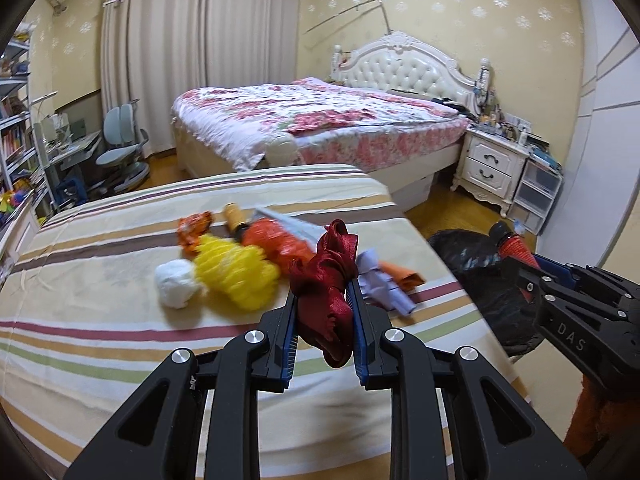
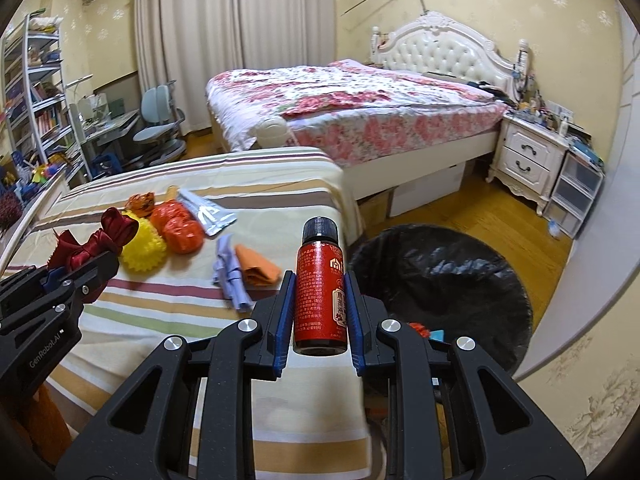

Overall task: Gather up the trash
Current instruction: 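Carry the red cloth and spray can to the bin and release both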

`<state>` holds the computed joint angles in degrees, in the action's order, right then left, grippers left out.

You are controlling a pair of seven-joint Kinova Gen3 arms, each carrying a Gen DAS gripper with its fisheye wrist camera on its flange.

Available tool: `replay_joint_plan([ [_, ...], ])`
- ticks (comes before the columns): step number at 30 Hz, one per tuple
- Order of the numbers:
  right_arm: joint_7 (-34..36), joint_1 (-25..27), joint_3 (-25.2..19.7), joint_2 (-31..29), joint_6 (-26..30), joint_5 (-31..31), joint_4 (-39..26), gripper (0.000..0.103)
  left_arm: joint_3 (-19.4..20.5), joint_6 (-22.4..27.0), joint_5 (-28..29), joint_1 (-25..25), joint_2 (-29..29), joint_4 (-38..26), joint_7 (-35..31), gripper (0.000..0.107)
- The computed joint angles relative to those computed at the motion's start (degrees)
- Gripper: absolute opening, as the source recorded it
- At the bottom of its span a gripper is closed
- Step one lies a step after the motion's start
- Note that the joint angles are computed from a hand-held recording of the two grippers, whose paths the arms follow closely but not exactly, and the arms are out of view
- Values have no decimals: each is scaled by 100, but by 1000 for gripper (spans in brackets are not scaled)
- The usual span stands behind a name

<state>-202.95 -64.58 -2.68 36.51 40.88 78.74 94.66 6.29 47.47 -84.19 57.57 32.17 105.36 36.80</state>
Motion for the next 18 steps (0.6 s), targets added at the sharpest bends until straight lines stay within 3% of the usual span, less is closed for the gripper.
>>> replay_joint_plan([
  [7, -458, 245, 40, -116, 121, 174, 356, 23, -117, -196, -4, 50, 495, -988, -712, 24],
  [18, -755, 828, -44, -49, 78, 318, 526, 23, -424, -583, 1090, 55, 1284, -2544, -2502, 24],
])
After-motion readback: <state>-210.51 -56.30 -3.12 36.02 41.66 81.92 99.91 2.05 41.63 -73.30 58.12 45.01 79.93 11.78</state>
